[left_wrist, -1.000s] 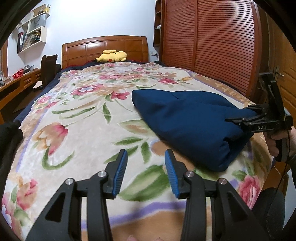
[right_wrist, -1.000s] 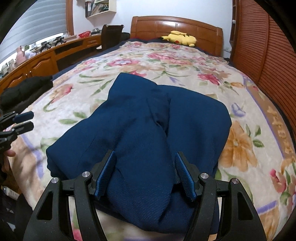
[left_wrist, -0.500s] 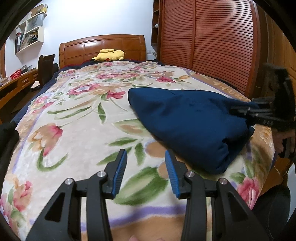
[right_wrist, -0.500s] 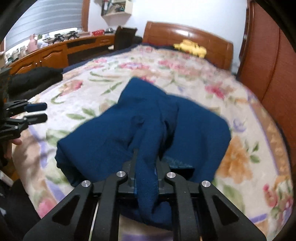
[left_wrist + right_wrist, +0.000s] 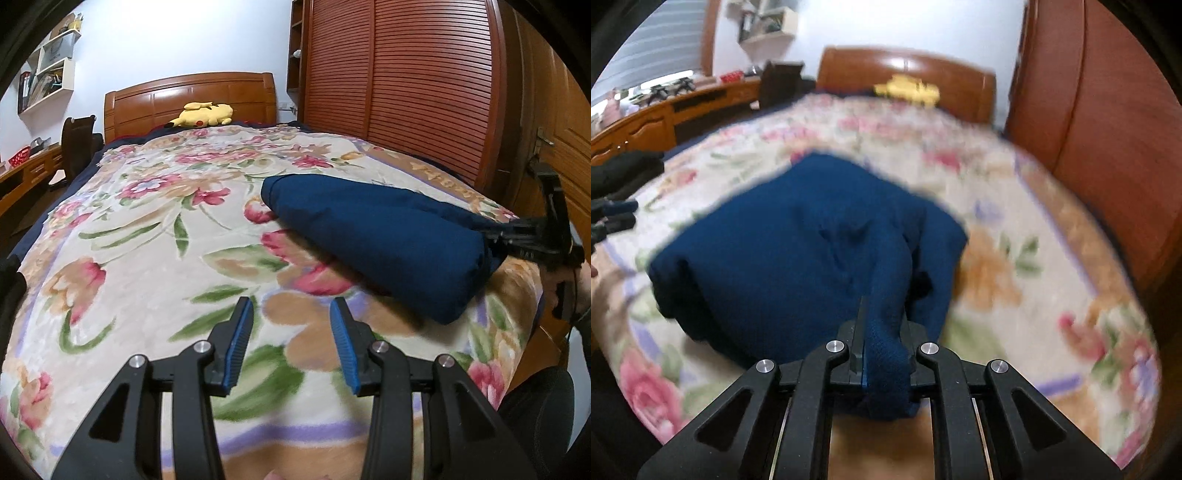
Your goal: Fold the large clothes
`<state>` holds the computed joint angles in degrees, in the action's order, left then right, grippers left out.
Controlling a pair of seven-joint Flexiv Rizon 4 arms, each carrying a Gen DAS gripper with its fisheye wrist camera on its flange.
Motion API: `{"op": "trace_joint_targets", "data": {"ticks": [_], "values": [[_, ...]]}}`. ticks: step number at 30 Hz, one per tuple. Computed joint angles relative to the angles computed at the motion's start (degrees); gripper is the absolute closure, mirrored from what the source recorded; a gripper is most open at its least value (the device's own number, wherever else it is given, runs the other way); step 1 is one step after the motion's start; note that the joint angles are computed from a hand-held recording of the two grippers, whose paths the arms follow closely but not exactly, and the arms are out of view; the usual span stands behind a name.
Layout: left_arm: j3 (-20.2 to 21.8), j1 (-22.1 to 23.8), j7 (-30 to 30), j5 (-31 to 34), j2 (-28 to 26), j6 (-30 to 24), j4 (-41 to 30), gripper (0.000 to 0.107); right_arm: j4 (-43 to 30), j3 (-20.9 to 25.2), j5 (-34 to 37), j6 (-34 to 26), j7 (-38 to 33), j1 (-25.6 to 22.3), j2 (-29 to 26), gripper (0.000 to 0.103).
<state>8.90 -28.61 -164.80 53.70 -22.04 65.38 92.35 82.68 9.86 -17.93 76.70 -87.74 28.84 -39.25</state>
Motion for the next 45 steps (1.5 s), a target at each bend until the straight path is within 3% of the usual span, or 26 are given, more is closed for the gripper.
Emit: {"op": "trace_joint_targets", "data": {"ticks": [3, 8, 10, 13, 20, 28, 32, 37, 40, 45], "values": [[-0.2, 0.2, 0.6, -0.5, -0.4, 0.0, -0.7, 0.065, 0.7, -0.3, 0.1, 1.5, 1.0, 0.6, 0.6, 0.091], [0.2, 0.2, 1.5, -0.9, -1.4, -0.2, -2.9, 0.065, 4.0, -5.1, -2.9, 5.1, 5.6, 3.9, 2.4, 0.068], [0.2, 0.5, 2.3, -1.6, -1.8, -0.1, -3.7, 0.065, 5.9, -6.0, -3.9, 7.1, 6.7, 4.0, 3.3, 0.054], [0.3, 1.0, 4.0, -3.0, -2.8, 0.2, -5.0, 0.065, 7.6, -6.9, -4.8, 9.2, 8.8, 4.2, 4.1, 0.046], [1.5, 1.0, 7.8, -6.0, -5.3, 0.9, -8.2, 0.064, 14.2, -13.3, -7.8, 14.7, 14.8, 7.2, 7.6, 0.043], [1.9, 3.4, 15.3, -13.1, -9.7, 2.5, -13.2, 0.063, 17.7, -10.9, -7.0, 15.4, 16.6, 4.4, 8.2, 0.043], [2.3, 4.4, 20.0, -18.0, -12.5, 2.7, -16.0, 0.063, 15.5, -6.5, -5.5, 14.3, 16.0, 1.5, 6.0, 0.043], [3.1, 5.0, 25.1, -23.3, -15.8, 2.1, -19.3, 0.062, 13.5, -5.7, -5.2, 14.1, 15.2, 1.6, 3.8, 0.043], [3.0, 5.9, 28.0, -26.3, -17.5, 2.0, -20.7, 0.062, 11.7, -3.0, -4.6, 12.6, 13.6, 0.1, 2.3, 0.043], [2.5, 7.9, 32.7, -31.6, -21.0, 0.9, -24.1, 0.062, 11.6, -4.7, -4.4, 14.1, 13.3, 1.5, 1.5, 0.043]]}}
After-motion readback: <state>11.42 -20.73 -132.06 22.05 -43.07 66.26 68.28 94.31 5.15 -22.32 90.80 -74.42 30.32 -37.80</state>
